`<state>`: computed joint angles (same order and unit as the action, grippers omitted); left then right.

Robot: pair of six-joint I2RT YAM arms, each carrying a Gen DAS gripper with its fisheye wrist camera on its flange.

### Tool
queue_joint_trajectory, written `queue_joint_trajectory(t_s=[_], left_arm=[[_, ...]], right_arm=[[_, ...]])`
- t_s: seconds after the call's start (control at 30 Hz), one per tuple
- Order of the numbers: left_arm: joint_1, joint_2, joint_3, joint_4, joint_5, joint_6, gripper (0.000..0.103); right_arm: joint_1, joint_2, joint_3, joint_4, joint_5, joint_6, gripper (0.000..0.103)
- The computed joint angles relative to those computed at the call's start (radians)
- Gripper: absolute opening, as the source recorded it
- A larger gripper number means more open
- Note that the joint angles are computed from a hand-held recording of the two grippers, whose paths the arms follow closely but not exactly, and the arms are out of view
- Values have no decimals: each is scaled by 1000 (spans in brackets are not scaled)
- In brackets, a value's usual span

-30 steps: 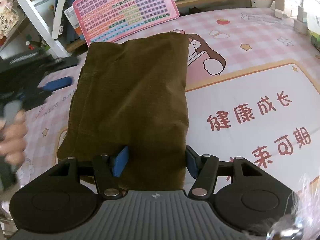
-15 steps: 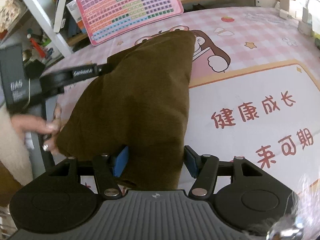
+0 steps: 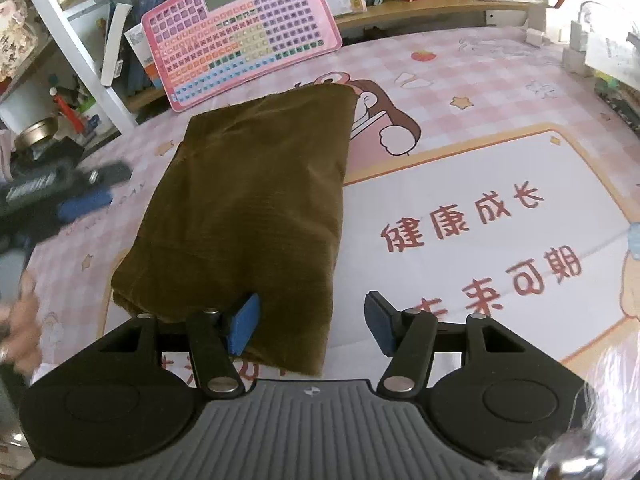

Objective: Fold clothes

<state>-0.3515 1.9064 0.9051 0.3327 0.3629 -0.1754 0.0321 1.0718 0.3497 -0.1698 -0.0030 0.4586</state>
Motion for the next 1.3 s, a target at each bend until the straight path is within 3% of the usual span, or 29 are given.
queue_joint_trajectory(t_s=[0.2,0.4,0.57,0.67,0.77,0.83,1.03,1.1,1.17,1.2,1.23,1.3], left_arm=[[-13,-143,-181,-42,-51,36,55],[-47,-189,-218,-132,-96,91,60],[-51,-207,-236,-128,-80,120,82],[-28,-175,-203,-138,-45,121,88],[-6,-114,-136,-140,-50,93,88],[17,-44,-46,-179,5,75,88],[49,182,247,-324,163,-34,88],[45,229,295,-331,183,-68,86],[39,252,315,-316,204,-93,81],[31,253,319,-322,199,-101,74],[23,255,323,-328,195,-109,57],[3,243,314,-326,174,-106,44]], right_arm=[[116,-139,-19,-115,102,21,57],[191,-153,-13,-162,165,55,62],[225,-147,-8,-186,191,81,73],[180,-164,-17,-183,174,98,78],[39,-165,-37,-129,50,113,78],[-68,-135,-45,-74,-55,129,78],[-241,133,20,137,-237,201,74],[-266,222,46,201,-294,228,72],[-272,278,60,251,-339,250,63],[-273,304,67,275,-361,262,50],[-263,317,71,294,-362,270,40],[-220,306,85,286,-307,241,31]])
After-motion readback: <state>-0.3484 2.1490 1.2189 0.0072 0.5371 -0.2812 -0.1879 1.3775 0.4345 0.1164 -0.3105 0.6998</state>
